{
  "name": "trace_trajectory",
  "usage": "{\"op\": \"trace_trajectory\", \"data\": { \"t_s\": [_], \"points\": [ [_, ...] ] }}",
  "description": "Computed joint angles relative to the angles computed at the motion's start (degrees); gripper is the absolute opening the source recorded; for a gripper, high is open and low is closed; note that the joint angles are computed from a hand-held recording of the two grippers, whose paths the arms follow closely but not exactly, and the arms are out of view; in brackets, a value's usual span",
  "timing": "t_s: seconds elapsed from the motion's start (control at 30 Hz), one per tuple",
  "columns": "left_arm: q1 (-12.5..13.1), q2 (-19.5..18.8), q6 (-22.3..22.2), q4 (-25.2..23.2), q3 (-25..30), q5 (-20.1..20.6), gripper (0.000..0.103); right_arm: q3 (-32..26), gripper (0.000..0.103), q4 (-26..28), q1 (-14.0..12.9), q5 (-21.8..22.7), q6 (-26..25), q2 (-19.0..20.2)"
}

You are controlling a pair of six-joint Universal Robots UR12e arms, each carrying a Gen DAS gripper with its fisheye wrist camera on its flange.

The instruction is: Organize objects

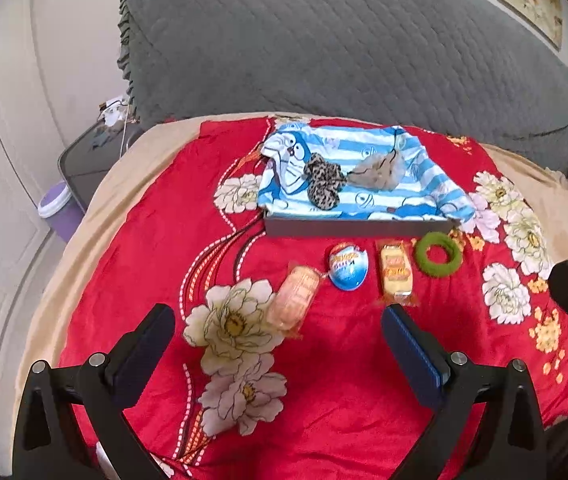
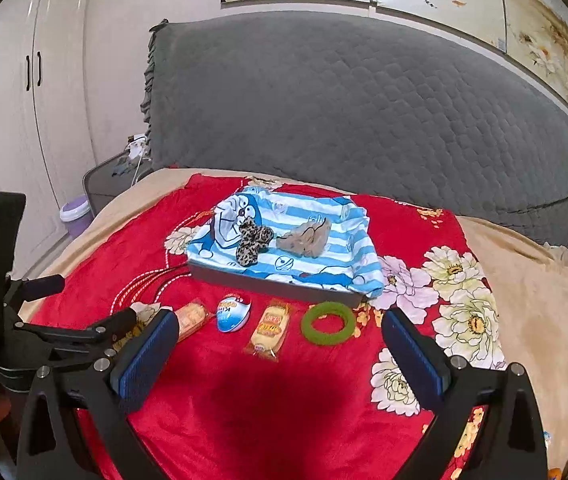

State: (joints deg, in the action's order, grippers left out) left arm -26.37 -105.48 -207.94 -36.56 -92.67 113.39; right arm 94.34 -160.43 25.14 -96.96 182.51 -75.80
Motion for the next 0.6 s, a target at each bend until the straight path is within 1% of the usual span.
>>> {"op": "trace_trajectory", "data": {
  "t_s": [0.27,0.33,0.4,0.47,0.6],
  "points": [
    [0.55,-0.02,-0.13,0.3,-2.06,-1.28,0.103,0.45,0.102,0.09,0.53,-1.77,0.32,0.61],
    [0.72,-0.28,-0.23,-0.02,-2.24,-1.27,0.103,0.37,0.102,0.43,0.56,-1.96,0.35,0.93],
    [0.99,-0.55,-0.31,-0.02,-2.57,-2.24,0.103,0.38,0.102,0.71,0.58,-2.14,0.36,1.31],
    [0.98,-0.91,-0.11,-0.37,-2.67,-2.1,0.103,0.33,0.102,1.33,0.54,-2.15,0.6,1.68],
    [1.21,-1.39,-0.07,0.18,-3.15,-2.83,0.103,0.41,0.102,1.94,0.43,-1.89,1.29,2.47]
  ]
}}
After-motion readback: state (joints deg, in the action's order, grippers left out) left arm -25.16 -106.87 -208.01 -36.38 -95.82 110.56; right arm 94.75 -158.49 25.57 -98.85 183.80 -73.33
